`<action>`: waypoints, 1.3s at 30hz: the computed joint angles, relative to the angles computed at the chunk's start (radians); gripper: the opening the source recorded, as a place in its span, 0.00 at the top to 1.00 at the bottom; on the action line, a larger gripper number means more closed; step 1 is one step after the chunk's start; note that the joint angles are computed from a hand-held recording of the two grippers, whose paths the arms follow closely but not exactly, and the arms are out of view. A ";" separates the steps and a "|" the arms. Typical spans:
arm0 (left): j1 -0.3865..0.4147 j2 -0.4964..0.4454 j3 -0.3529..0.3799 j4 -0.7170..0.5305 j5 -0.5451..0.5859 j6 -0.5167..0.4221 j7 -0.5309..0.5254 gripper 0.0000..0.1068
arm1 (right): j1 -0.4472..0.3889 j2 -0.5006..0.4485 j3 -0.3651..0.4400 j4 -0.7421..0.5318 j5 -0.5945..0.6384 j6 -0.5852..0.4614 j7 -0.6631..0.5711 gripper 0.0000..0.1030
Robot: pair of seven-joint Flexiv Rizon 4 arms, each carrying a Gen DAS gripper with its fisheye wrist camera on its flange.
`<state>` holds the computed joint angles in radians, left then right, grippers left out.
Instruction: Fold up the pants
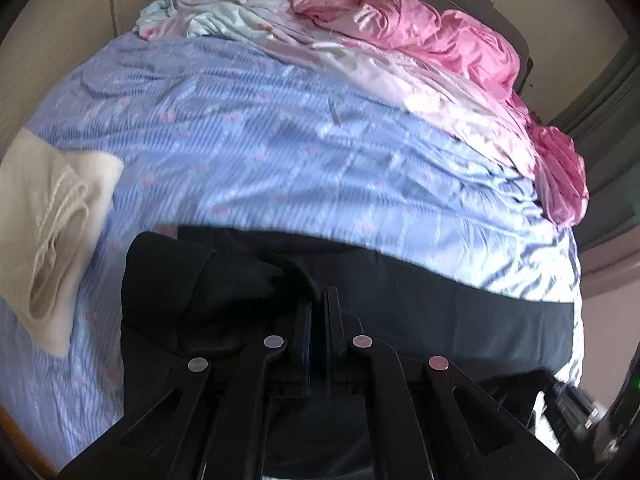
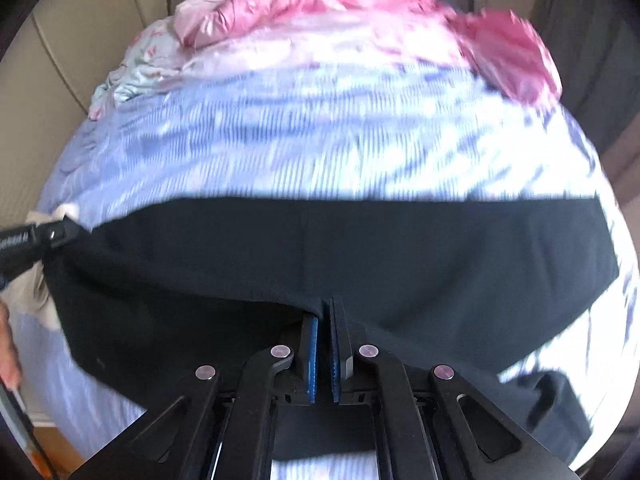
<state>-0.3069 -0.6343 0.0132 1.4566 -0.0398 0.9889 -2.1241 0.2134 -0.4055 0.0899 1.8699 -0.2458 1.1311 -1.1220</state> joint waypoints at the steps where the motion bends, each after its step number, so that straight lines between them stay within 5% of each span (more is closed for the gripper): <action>1: 0.001 -0.016 0.005 -0.021 0.003 -0.006 -0.003 0.94 | 0.000 -0.023 -0.001 -0.032 -0.001 -0.003 -0.009 0.96; 6: 0.038 -0.149 -0.014 -0.182 -0.036 -0.108 0.035 0.94 | 0.031 -0.204 -0.035 -0.249 -0.063 -0.059 -0.059 0.96; 12: 0.034 -0.259 0.000 -0.352 -0.026 -0.264 0.091 0.86 | 0.016 -0.325 -0.017 -0.393 0.001 -0.191 -0.083 0.96; 13: 0.032 -0.259 0.005 -0.360 -0.021 -0.266 0.085 0.82 | 0.012 -0.331 -0.012 -0.402 0.013 -0.200 -0.087 0.94; 15: 0.010 -0.251 0.042 -0.381 0.015 -0.288 0.046 0.55 | 0.009 -0.329 -0.011 -0.408 0.031 -0.214 -0.080 0.76; 16: -0.003 -0.236 0.060 -0.376 0.039 -0.284 0.020 0.38 | 0.014 -0.313 -0.024 -0.388 0.028 -0.193 -0.064 0.57; 17: -0.007 -0.217 0.061 -0.357 0.054 -0.267 0.010 0.38 | 0.016 -0.294 -0.032 -0.363 0.024 -0.163 -0.053 0.44; 27: -0.052 0.040 -0.031 -0.071 0.101 -0.139 0.196 0.38 | -0.042 0.053 0.012 0.015 0.047 0.041 -0.093 0.43; 34: -0.109 0.179 -0.126 0.102 0.028 -0.044 0.313 0.38 | -0.086 0.352 0.013 0.295 0.022 0.026 -0.044 0.43; 39: -0.169 0.189 -0.179 0.142 -0.049 -0.010 0.323 0.38 | -0.136 0.533 0.013 0.428 0.101 -0.062 -0.096 0.43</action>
